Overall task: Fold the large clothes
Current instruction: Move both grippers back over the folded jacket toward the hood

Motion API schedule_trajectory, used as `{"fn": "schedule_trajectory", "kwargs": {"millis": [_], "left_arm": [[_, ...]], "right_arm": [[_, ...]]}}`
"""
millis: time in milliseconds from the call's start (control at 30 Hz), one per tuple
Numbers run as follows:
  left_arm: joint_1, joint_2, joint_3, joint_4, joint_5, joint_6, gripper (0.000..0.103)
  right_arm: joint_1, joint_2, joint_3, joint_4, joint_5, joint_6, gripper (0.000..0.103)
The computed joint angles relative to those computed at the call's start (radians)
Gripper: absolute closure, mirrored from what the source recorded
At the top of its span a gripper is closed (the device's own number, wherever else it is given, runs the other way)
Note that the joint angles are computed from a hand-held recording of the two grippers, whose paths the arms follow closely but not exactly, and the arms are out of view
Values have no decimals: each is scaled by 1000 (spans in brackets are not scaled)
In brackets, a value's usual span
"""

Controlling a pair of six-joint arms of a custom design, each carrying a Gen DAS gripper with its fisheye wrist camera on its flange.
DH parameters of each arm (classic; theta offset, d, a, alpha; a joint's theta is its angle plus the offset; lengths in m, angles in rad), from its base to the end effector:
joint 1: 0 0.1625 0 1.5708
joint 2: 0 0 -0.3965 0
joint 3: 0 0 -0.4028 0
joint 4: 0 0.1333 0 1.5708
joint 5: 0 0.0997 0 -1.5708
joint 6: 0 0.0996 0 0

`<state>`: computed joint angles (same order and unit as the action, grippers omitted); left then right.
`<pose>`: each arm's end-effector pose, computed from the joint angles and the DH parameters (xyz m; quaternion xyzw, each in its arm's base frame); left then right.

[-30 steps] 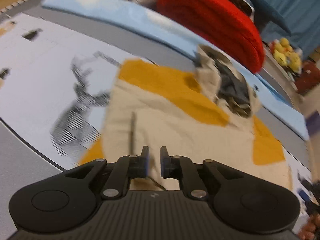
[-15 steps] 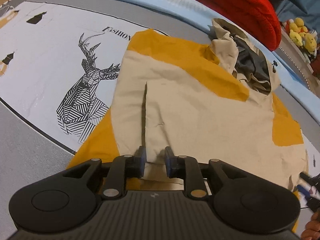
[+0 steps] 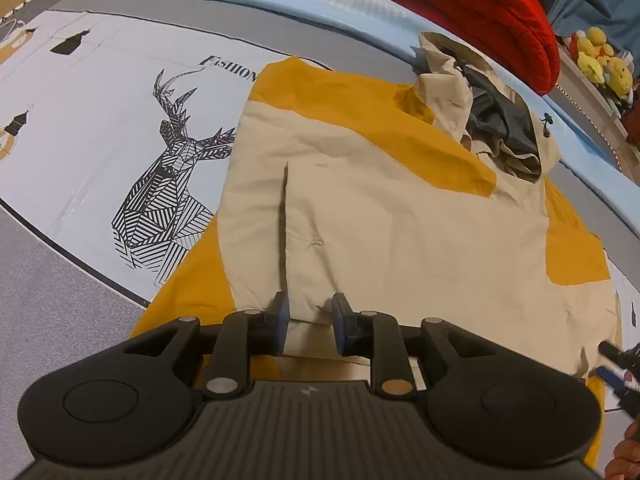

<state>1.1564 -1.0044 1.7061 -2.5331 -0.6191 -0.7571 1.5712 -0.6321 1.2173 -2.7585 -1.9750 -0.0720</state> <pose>-0.0580 -0.6645 0.2069 -0.2089 0.8583 -0.3473 0.3146 0.0944 -0.7897 0.1553 -0.0257 -0.9371 0.2836 0.2020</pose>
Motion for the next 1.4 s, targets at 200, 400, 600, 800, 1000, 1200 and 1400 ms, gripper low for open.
{"fn": "schedule_trajectory", "kwargs": {"millis": [200,400,600,800,1000,1200,1400], "left_arm": [[-32,5,2,9,28,6,66],[-78,22,20,-6,72,34,55],[-128,74,37,-144,109,175,41],[-164,150,12,-268,138,308,35],[-174,220,-29,-351,163,396,32],[-184,312,-76,-633,194,647,32],[-201,429,-167,-1108,183,1103,32]], "right_arm": [[45,-20,59,-146,7,-258,54],[73,-68,145,-228,31,-430,54],[79,-129,224,-272,34,-483,53],[71,-177,277,-278,34,-495,53],[61,-201,290,-247,32,-498,53],[50,-209,281,-212,40,-501,52],[40,-217,262,-177,59,-505,51]]}}
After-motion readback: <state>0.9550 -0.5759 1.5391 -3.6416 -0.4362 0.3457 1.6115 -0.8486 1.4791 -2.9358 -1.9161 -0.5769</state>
